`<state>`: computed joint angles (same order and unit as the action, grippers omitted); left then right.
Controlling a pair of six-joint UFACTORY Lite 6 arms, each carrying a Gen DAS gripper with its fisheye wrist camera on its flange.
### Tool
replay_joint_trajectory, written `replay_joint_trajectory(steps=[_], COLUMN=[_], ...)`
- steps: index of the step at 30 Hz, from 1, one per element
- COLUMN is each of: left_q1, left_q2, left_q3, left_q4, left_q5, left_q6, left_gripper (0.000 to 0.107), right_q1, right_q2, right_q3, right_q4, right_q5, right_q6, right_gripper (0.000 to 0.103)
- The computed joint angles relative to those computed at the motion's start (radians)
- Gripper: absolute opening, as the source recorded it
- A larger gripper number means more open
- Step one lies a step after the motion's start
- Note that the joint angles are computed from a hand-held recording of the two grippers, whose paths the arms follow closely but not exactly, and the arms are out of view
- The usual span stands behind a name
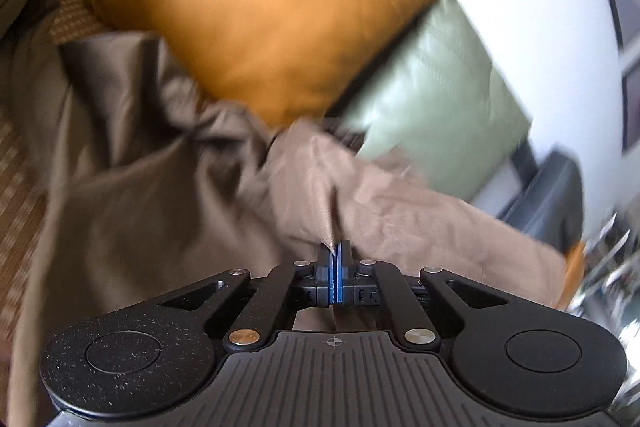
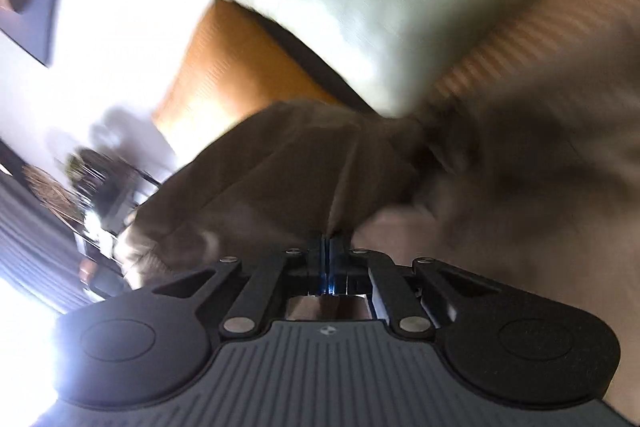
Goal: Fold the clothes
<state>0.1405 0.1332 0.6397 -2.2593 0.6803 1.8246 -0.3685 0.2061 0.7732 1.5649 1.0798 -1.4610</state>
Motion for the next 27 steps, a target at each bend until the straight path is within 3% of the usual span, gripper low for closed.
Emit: replay_joint_trajectory(steps=[6,12,19,20,21,23,27], left_q1=[-0.005,0.043,-0.04,-0.035,-0.016,0.029,0.102], left_q2=[0.07,-0.089,-0.01,-0.024,-0.05,-0.109,-0.237], left_q3=[-0.054,-0.127,-0.115,-0.121,-0.131,-0.152,-0.143], left_q4=[-0.075,0.045,0.005,0.02,0.054,0.129,0.23], left_q5=[0.001,0.031,-0.11,-0.115,-0.109,-0.099,-0.156], left_q6=[0.068,-0.012,0.072,0.057,0.026,-0.039,-0.095], left_gripper=[0.0,0.0,0.0,0.005,0.024,0.037,0.038], right_q1=[-0.006,-0.024,-0.003,-0.002,-0.001,0.0,-0.084], right_q2=[0.074,0.015,0.042,0.033,0.023,0.003,-0.174], right_q3=[-0.125,-0.13,-0.168,-0.169,-0.17,-0.171,-0.218], right_q4=[-0.023,-0.048,-0.042,-0.048,-0.056,-0.073,-0.172], right_q5=[-0.123,-0.084,-0.176,-0.181,-0.186,-0.194,-0.172], right_q6=[-0.098,-0.092,-0.137,-0.128,-0.117,-0.095,-0.042], right_gripper=[0.002,0.002,0.003,0.003,0.004,0.009,0.012])
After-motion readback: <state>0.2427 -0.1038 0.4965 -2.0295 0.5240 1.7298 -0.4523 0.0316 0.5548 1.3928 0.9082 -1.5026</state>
